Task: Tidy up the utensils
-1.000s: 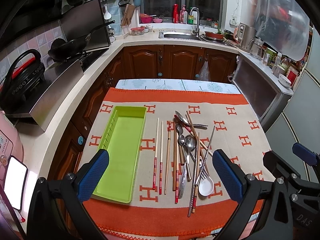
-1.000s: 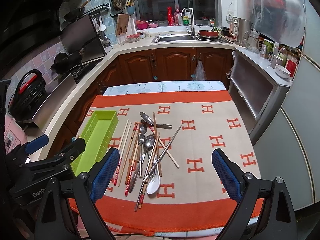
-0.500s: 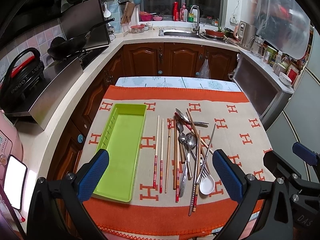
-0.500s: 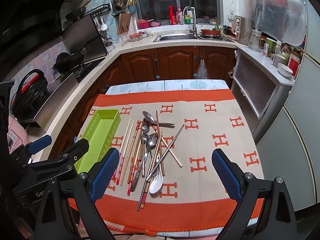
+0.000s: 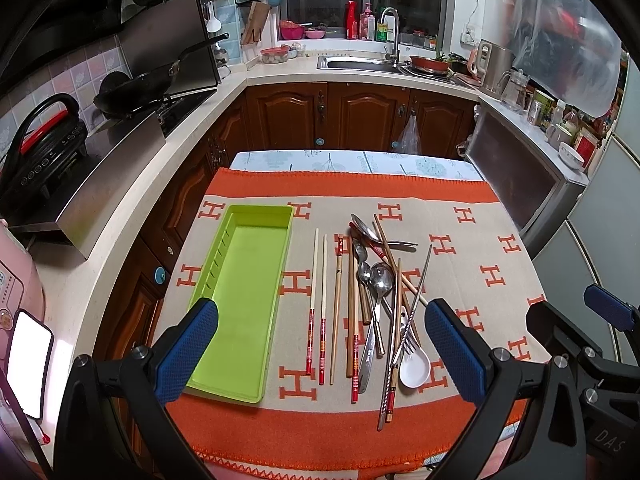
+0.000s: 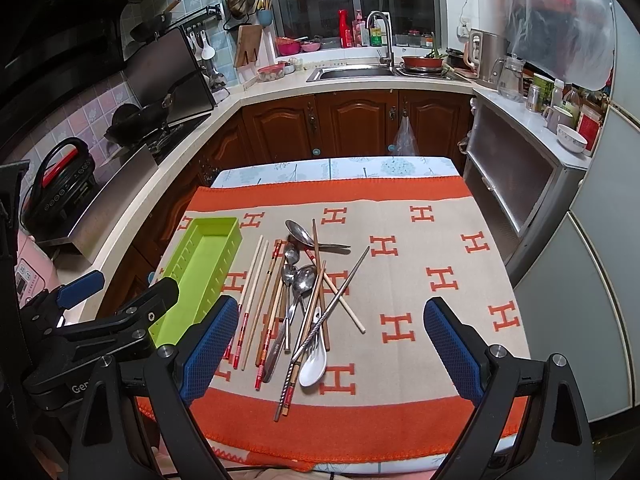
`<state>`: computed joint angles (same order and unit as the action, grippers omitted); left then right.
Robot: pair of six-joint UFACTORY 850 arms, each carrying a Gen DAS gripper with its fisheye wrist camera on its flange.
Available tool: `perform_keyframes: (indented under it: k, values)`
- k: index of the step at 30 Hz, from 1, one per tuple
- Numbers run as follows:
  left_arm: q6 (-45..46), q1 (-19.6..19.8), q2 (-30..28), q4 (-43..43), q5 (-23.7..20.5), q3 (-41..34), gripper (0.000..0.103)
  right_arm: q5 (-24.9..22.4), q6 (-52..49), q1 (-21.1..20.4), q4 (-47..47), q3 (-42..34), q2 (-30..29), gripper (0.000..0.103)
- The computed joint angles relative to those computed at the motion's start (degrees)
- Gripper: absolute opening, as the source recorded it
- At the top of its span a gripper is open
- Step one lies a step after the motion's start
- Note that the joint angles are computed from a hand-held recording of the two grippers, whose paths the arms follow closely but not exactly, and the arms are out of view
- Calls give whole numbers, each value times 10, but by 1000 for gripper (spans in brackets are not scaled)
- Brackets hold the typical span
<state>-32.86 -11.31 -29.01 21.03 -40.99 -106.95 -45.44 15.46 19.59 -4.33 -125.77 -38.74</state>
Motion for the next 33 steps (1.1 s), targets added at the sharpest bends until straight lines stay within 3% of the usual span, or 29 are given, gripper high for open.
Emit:
perform_keyframes:
  k: [15,26,33]
  values:
    - [19,2,-14,-18,-18,-19,102,-5,2,1,1,1,-8,95]
    - [45,4,-46,-29,-41,-62,102,-43,-8,-5,14,-60,-50,95]
    - [89,6,-91,-49,-56,-123,102,-96,-32,-17,46,-157,-113,95]
